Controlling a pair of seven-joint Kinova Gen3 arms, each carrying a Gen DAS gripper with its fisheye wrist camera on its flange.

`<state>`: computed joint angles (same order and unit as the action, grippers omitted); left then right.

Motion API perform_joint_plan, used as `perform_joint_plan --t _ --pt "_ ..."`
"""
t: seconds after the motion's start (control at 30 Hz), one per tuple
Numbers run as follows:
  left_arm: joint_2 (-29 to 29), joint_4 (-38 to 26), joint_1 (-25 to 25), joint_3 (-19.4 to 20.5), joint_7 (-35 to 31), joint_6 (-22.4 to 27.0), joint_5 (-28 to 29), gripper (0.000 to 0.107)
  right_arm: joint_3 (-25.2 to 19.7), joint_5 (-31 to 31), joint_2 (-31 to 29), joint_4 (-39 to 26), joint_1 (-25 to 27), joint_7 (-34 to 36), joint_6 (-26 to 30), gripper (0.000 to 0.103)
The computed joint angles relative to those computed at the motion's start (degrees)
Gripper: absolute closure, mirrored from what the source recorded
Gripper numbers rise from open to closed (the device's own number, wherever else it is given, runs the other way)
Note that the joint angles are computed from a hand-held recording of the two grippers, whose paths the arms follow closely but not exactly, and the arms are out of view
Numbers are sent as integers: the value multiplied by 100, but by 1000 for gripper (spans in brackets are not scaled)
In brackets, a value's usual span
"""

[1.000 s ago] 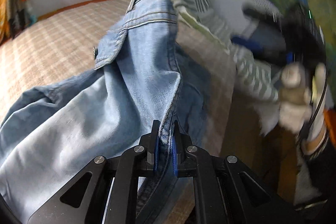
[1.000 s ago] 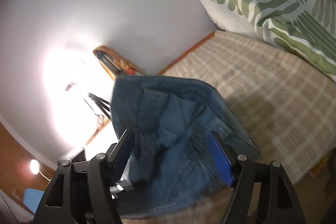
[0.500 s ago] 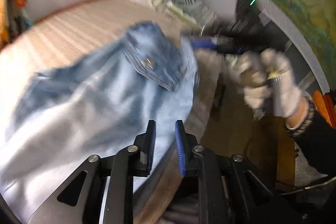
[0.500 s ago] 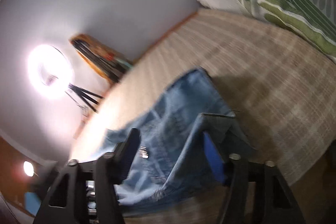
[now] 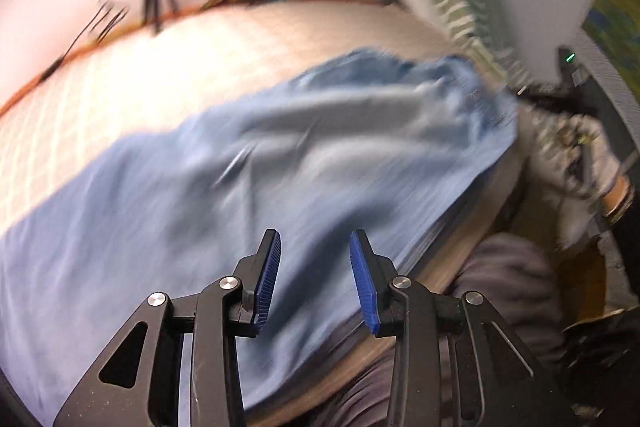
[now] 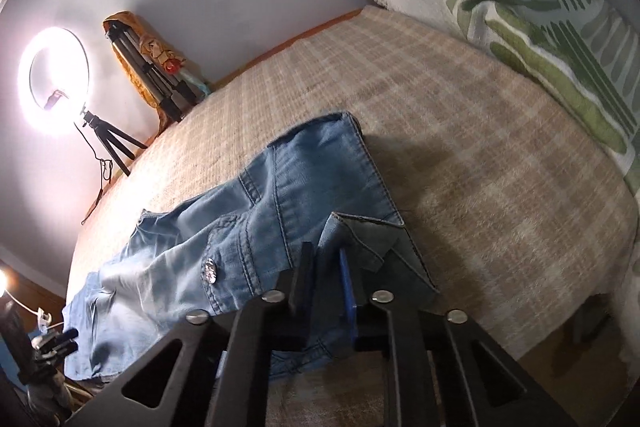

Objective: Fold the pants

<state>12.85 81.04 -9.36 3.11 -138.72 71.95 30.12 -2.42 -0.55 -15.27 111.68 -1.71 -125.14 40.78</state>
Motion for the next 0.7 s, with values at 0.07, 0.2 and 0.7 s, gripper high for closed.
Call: perform_joint_plan --t 0.07,0.2,0.7 --pt "-54 233 -13 -74 50 -147 -121 73 -243 274 -288 122 150 -98 -362 101" --pt "-75 449 -269 -172 -12 -128 69 73 -182 471 -636 394 298 -343 -545 103" --pt "-715 1386 -1278 -921 -55 -1143 1176 73 -602 851 159 -439 -338 783 -181 59"
